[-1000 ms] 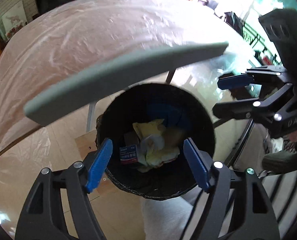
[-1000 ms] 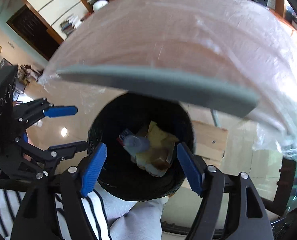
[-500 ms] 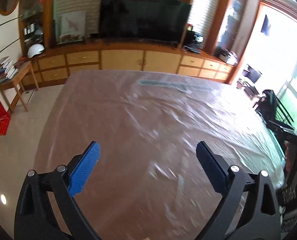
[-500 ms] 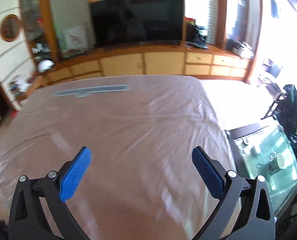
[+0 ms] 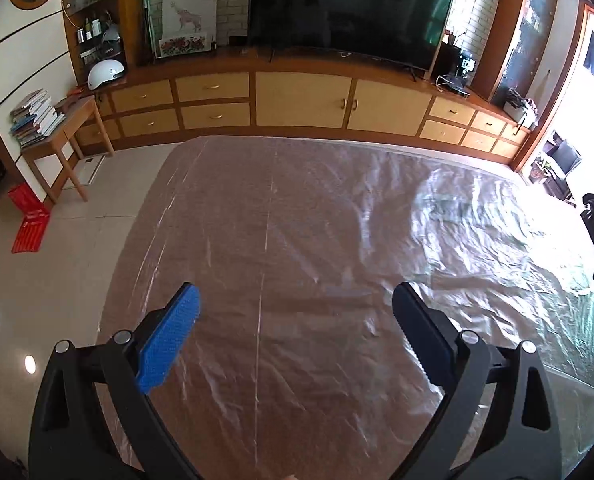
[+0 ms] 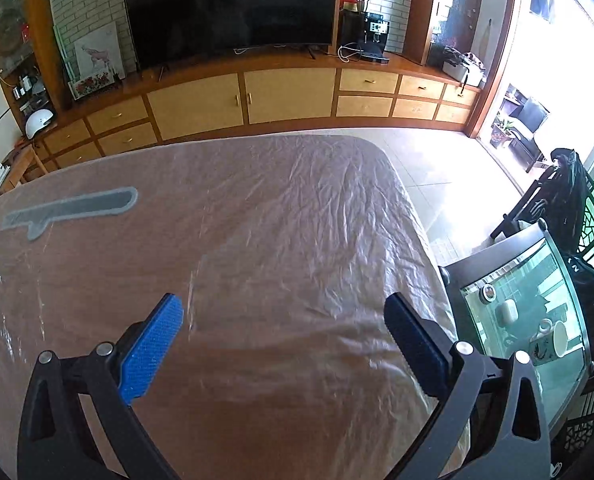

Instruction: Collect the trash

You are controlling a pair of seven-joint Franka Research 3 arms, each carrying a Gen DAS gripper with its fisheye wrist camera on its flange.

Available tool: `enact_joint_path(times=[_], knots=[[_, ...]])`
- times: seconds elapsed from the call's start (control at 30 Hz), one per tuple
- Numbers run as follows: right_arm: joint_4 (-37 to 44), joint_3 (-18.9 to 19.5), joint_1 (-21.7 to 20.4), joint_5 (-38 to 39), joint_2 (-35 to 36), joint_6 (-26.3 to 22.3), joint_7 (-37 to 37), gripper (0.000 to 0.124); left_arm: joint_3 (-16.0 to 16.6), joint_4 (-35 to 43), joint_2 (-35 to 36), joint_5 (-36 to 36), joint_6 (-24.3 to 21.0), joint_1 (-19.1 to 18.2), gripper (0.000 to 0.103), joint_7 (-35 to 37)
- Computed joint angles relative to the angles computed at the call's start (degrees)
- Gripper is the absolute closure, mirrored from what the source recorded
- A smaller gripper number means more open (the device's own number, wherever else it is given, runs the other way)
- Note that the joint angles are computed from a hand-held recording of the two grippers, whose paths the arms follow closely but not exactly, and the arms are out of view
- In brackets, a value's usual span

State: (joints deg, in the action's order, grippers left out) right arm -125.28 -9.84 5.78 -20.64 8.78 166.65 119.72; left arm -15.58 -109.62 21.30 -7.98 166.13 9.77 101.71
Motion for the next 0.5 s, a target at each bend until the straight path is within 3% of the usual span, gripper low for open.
enact_joint_path(times=[0.23, 0.5], knots=[[0.7, -0.6, 1.1, 0.9, 1.8, 1.7, -0.6, 0.025, 4.5, 2.8, 2.9, 7.8, 0.9, -4.3, 0.005, -5.2], [0.7, -1.5, 2.0, 1.0, 1.9, 1.6, -0.4, 0.024, 4.1, 5.3, 4.3, 10.8, -2.1, -4.3, 0.001, -7.3]])
